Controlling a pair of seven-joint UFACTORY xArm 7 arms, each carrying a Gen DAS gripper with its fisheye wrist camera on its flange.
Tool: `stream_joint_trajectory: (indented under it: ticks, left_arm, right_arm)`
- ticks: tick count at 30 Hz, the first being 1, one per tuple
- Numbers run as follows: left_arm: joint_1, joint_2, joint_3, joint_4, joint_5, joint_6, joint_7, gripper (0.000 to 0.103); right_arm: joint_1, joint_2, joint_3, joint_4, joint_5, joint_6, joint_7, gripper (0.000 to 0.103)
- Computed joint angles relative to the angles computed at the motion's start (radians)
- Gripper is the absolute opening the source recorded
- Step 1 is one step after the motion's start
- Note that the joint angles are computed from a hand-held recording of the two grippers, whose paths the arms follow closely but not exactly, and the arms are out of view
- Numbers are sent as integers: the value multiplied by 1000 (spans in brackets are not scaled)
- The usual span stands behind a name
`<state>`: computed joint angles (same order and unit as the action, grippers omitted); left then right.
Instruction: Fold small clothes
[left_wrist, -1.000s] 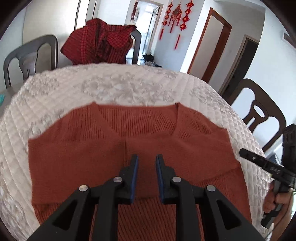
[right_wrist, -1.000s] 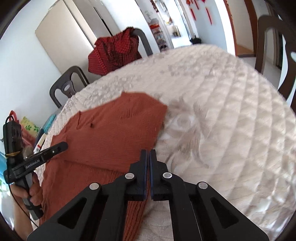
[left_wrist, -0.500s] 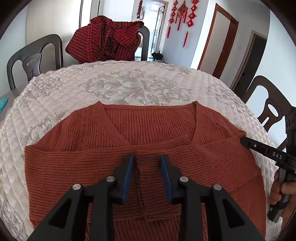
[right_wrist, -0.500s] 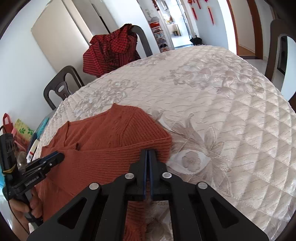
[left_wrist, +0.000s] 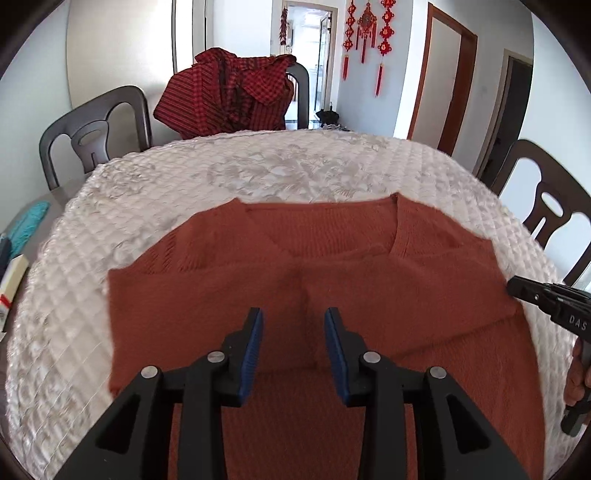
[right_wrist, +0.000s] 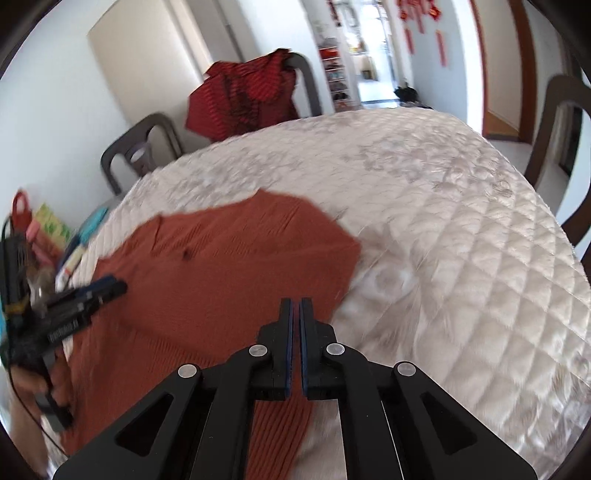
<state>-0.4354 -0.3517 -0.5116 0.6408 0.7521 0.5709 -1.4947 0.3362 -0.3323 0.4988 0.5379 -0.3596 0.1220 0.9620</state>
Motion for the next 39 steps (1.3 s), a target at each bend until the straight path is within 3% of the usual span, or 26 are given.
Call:
stream_joint_trajectory:
  ticks: [2, 4, 7, 10, 12, 14, 16, 18, 24, 28, 30, 34, 39]
  left_arm:
    - [-4, 18, 0, -1, -10, 16, 4, 38]
    - [-7, 13, 1, -5, -4, 18, -11, 39]
    - [-31, 0, 0, 4, -36, 73, 4, 38]
    - [-61, -45, 0, -22, -75, 87, 17, 38]
    - [-82, -91, 1, -57, -117, 91, 28, 38]
    - [-108, -152, 3, -104, -169, 90, 42, 38]
    - [-134, -221, 1, -152, -229, 97, 57, 38]
    - [-164, -297, -6, -200, -289, 127, 73, 39]
    - [-260, -520, -50, -315, -448, 230, 52, 45]
    - [-356, -633, -66, -387, -551, 249, 6, 45]
    - [-402, -668, -77, -411, -595, 242, -26, 46]
    - [-464, -701, -125, -415, -633, 261, -95, 52]
    - [-516, -696, -174, -389, -651, 289, -172, 52]
  right_arm:
    - [-25, 16, 27, -1, -29, 11, 15, 2]
    - [-8, 15, 2, -13, -14, -12, 20, 2]
    - [-1, -7, 8, -6, -8, 40, 32, 2]
    - [71, -41, -46, -36, 38, 24, -2, 2]
    - [161, -66, -115, -67, 108, 1, -64, 3]
    - [223, -105, -146, -96, 163, -3, -109, 12]
    - [260, -143, -157, -119, 202, 6, -142, 32]
    - [297, -188, -166, -152, 244, 8, -162, 41]
    - [432, -298, -210, -260, 381, 25, -158, 42]
    - [538, -321, -236, -304, 453, 28, -154, 42]
    - [538, -352, -190, -321, 447, 31, -115, 43]
    - [657, -367, -237, -362, 507, -28, -111, 45]
    - [703, -378, -218, -393, 514, -85, -45, 45]
